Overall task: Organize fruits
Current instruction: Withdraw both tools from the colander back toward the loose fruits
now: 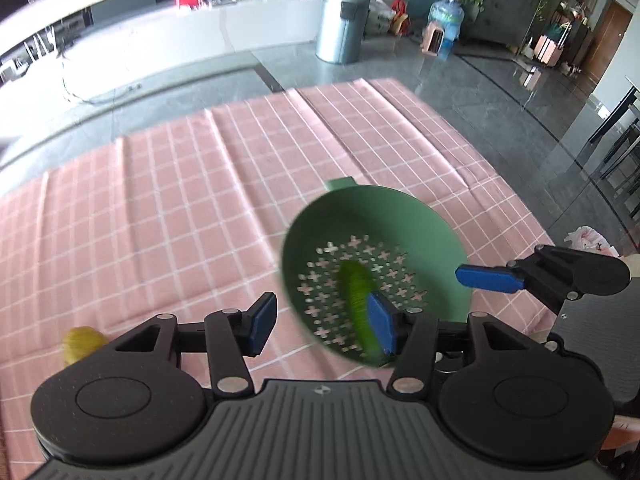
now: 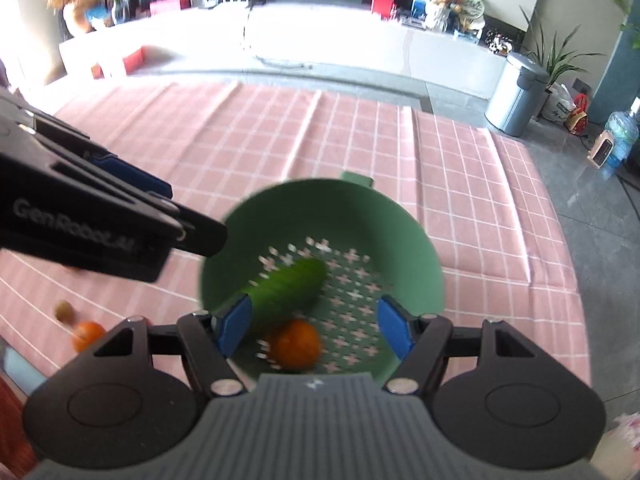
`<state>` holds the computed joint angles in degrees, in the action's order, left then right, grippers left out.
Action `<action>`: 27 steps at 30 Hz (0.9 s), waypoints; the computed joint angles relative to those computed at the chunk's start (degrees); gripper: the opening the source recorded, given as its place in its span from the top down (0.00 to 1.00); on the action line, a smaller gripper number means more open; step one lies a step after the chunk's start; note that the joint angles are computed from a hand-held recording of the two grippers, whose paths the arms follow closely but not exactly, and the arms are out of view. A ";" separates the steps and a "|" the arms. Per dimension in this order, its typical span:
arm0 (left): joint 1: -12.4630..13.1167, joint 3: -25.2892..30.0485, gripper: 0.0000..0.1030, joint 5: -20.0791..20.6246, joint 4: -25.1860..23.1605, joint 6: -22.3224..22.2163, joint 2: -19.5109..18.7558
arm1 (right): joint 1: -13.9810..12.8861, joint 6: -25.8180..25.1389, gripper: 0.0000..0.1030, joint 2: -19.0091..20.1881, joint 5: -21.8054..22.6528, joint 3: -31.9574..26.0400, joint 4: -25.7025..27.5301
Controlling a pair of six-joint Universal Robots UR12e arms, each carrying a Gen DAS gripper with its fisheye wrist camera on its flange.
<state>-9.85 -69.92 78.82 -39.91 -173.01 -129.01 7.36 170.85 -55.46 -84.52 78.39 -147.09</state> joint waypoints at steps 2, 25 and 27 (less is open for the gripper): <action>0.67 -2.53 0.40 1.33 2.05 0.41 1.62 | 0.37 2.55 0.36 -0.94 2.02 1.41 -1.89; 7.52 -19.11 0.40 0.53 5.19 1.36 6.67 | 6.51 10.23 0.57 0.24 5.77 4.46 -0.23; 7.56 -19.27 0.41 0.40 4.70 1.68 6.15 | 6.54 9.27 0.57 0.48 7.40 4.52 0.13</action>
